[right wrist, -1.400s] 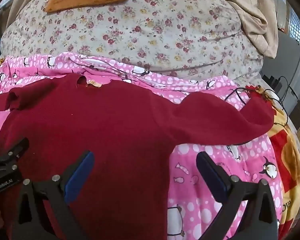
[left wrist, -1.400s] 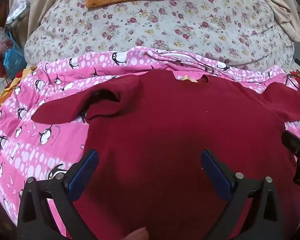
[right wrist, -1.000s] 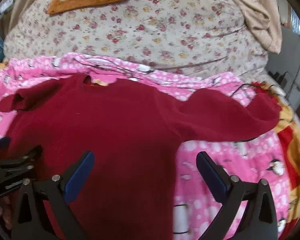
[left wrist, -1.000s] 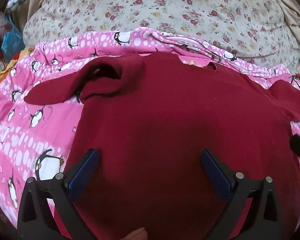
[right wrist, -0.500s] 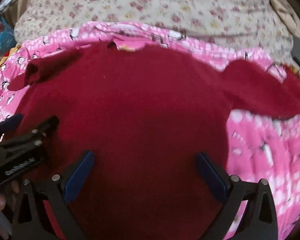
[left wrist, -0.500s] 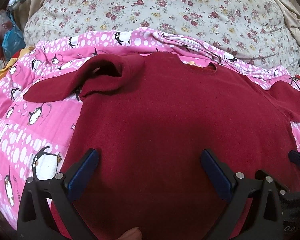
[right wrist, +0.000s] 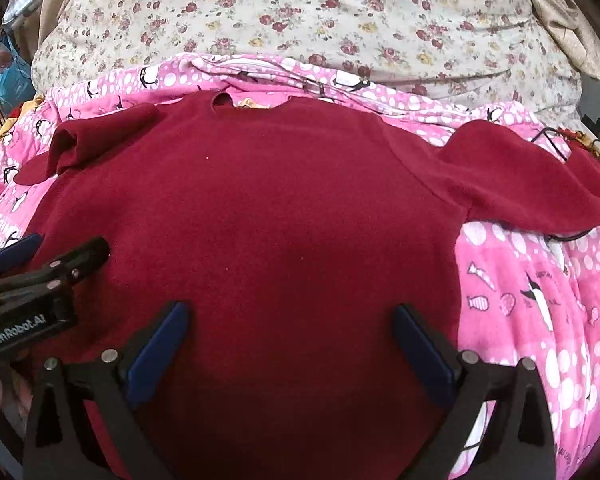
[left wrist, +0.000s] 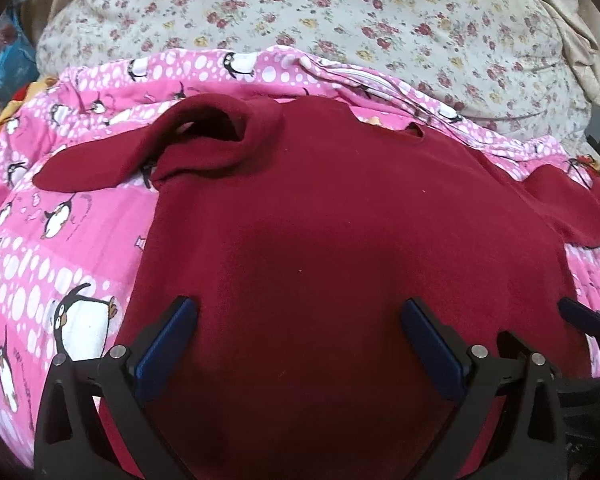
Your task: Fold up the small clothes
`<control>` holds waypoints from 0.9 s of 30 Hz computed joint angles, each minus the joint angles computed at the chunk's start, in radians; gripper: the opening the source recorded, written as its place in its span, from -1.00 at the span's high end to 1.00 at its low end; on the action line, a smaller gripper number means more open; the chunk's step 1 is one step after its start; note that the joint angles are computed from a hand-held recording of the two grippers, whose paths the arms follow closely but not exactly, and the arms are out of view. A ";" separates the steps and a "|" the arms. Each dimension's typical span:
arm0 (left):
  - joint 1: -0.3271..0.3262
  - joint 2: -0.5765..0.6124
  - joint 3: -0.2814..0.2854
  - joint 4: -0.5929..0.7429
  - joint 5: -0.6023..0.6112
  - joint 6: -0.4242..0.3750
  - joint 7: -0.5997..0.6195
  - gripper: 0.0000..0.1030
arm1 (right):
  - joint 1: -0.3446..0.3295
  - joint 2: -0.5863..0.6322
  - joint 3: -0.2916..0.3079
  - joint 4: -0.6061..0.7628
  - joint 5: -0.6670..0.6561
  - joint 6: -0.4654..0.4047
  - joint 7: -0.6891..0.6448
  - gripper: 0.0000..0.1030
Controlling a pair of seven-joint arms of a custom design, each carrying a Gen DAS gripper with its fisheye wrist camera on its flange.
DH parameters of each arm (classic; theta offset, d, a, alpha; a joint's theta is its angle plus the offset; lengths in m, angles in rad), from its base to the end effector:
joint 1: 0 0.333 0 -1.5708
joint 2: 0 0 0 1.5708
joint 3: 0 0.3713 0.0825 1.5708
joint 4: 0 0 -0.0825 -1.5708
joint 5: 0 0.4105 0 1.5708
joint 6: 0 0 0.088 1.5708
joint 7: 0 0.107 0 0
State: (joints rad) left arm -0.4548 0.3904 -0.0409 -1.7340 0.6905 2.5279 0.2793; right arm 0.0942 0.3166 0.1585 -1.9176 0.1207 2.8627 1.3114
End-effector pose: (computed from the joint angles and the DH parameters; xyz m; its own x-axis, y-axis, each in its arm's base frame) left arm 0.6424 -0.3505 0.4338 0.2775 -0.9568 0.0862 -0.7698 -0.2752 -0.5759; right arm 0.6836 0.1586 0.4394 0.3708 -0.9287 0.0095 -0.7433 -0.3029 -0.5965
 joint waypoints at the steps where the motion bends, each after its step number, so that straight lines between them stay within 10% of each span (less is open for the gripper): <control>1: 0.008 -0.006 -0.005 -0.008 -0.010 0.015 0.013 -0.79 | 0.003 -0.001 -0.003 -0.003 -0.004 0.006 0.003 -0.99; 13: 0.249 -0.199 0.012 -0.259 -0.400 0.467 0.220 -0.76 | 0.013 -0.011 -0.013 -0.016 -0.030 0.010 0.026 -0.99; 18: 0.334 -0.206 0.062 -0.307 -0.498 0.462 0.321 -0.72 | 0.029 -0.006 -0.029 -0.005 -0.062 0.003 0.060 -0.99; 24: 0.624 -0.136 -0.242 -0.339 -1.034 0.575 0.722 -0.54 | 0.031 0.005 -0.030 0.004 -0.086 0.013 0.080 -0.99; 27: 0.603 -0.113 -0.234 -0.329 -1.076 0.616 0.758 -0.54 | 0.028 0.008 -0.027 0.007 -0.092 0.018 0.082 -0.99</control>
State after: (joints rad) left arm 0.1486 0.2770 -0.2746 -2.0628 -0.3851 3.1435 1.0372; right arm 0.1226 0.3244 0.1312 -1.9106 0.0283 2.8804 1.3933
